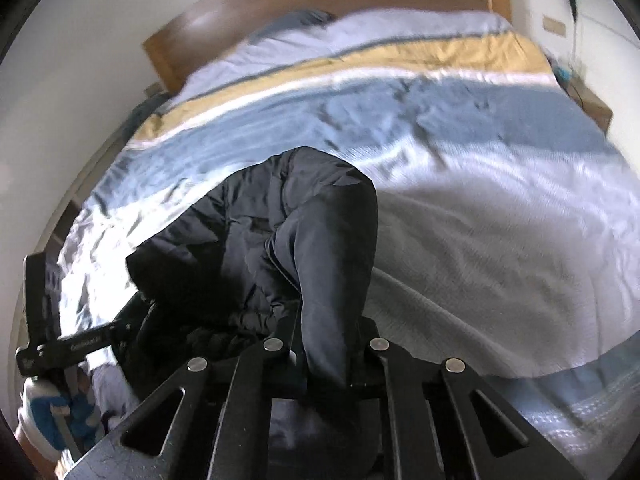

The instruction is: Fold large clothes

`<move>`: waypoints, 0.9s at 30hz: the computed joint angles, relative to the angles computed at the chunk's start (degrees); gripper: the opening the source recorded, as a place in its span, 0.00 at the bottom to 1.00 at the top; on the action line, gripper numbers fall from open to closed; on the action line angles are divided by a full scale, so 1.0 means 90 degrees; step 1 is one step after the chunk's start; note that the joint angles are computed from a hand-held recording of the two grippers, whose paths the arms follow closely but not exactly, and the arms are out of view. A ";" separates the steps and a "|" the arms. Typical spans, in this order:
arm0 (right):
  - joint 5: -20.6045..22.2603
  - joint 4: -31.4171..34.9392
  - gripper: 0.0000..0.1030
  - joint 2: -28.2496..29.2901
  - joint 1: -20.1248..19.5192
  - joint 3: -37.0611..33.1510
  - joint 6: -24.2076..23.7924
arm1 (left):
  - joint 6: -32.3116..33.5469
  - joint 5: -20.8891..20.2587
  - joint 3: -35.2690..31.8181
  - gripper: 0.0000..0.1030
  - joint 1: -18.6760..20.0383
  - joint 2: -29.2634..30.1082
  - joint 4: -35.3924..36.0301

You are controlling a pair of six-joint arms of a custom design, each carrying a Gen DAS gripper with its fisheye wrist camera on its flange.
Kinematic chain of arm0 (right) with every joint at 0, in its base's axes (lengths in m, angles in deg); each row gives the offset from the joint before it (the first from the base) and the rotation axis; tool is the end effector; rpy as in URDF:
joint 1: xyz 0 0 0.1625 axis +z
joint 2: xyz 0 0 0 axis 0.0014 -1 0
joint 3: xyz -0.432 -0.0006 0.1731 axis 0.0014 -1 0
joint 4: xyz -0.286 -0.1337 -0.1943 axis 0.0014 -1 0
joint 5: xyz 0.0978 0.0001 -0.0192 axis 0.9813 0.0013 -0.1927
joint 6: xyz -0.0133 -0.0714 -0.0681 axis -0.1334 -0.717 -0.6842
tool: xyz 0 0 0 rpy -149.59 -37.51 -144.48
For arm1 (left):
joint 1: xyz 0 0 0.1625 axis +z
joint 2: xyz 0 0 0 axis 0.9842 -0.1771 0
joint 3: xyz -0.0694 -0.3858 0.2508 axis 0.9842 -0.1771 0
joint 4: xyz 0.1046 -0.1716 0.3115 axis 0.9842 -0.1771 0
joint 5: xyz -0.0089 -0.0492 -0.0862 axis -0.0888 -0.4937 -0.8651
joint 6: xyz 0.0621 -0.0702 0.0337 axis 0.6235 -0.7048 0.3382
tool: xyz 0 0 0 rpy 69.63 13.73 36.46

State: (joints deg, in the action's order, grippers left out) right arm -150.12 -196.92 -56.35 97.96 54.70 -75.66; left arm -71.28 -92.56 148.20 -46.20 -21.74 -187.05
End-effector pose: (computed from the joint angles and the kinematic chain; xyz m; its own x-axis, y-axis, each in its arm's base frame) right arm 0.1778 -0.5010 0.3982 -0.8107 -0.3899 0.4368 -0.5485 0.7667 -0.3336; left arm -0.3348 -0.4591 0.1594 -0.9380 -0.2005 -0.2829 -0.0015 0.8182 -0.5749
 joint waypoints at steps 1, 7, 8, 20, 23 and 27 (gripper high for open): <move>0.0121 0.0007 0.10 -0.0184 0.0037 0.0105 -0.0091 | -0.0124 0.0048 0.0063 0.06 -0.0120 -0.0082 0.0080; 0.0876 0.0259 0.10 -0.1328 -0.0017 0.0739 -0.0454 | -0.0904 0.0372 0.0966 0.06 -0.1005 -0.0618 -0.0370; 0.1053 0.0416 0.10 -0.1631 -0.0108 0.0889 -0.0527 | -0.1022 0.0388 0.1169 0.06 -0.1171 -0.0703 -0.0506; 0.2094 0.1292 0.11 -0.3730 -0.1460 0.2243 -0.1035 | -0.2798 0.0149 0.2621 0.06 -0.2669 -0.1353 -0.0315; 0.2285 0.1574 0.16 -0.4157 -0.2042 0.2474 -0.1277 | -0.3272 -0.0004 0.2702 0.06 -0.2972 -0.1499 0.0248; 0.2425 0.1993 0.20 -0.4622 -0.2574 0.2559 -0.1498 | -0.3789 -0.0327 0.2561 0.06 -0.3374 -0.1677 0.1324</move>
State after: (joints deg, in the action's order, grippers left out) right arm -128.30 -178.98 -97.95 74.80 77.74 -89.14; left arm -105.39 -95.50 171.26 -76.57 -36.83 -175.13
